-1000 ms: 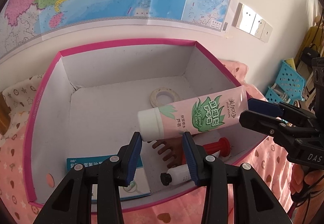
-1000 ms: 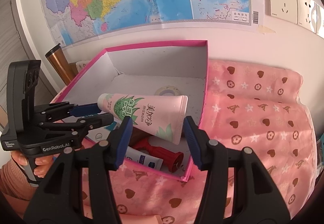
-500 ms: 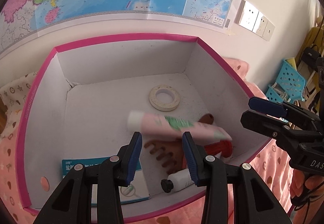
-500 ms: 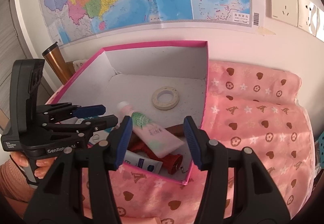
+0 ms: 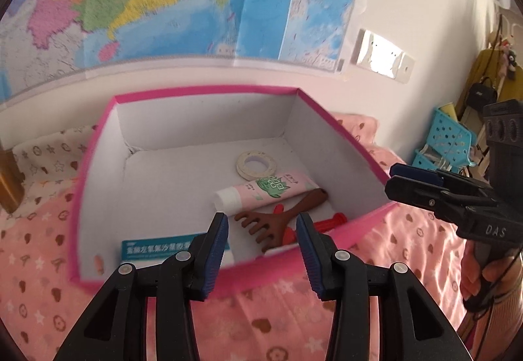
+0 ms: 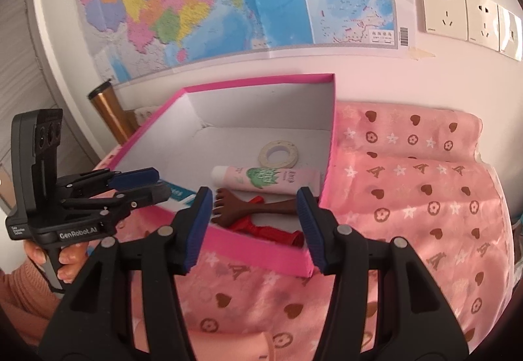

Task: Organize rigid objects
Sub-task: 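Open the right gripper to release the tube and withdraw, then move the right gripper to the blue-and-white ANTINE medicine box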

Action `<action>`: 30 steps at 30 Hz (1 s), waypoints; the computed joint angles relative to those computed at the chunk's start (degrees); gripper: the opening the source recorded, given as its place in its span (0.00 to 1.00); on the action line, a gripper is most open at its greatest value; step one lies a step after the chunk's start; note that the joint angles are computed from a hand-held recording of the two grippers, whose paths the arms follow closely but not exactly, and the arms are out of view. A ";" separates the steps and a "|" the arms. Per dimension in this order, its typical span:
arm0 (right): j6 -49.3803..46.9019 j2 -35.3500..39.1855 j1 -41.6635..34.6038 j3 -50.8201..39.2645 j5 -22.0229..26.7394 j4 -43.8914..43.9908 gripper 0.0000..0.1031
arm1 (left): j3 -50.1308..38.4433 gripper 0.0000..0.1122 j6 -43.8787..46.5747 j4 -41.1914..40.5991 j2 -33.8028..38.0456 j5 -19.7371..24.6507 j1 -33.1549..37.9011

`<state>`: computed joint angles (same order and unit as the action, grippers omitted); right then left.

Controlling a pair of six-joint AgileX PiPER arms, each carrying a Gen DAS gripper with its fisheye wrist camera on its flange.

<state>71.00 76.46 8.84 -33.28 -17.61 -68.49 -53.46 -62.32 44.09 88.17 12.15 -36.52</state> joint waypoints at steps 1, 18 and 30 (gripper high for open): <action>0.52 -1.35 -0.47 1.30 -1.12 -0.83 0.55 | 1.54 0.43 -3.96 3.95 -1.46 -0.14 -0.60; -7.52 1.29 -5.32 17.95 -10.10 5.93 0.57 | 16.29 0.44 -17.72 10.04 -7.32 2.45 -14.22; -10.24 1.21 2.77 18.11 -11.06 12.87 0.57 | 25.42 0.44 -29.88 12.49 -17.25 10.12 -16.62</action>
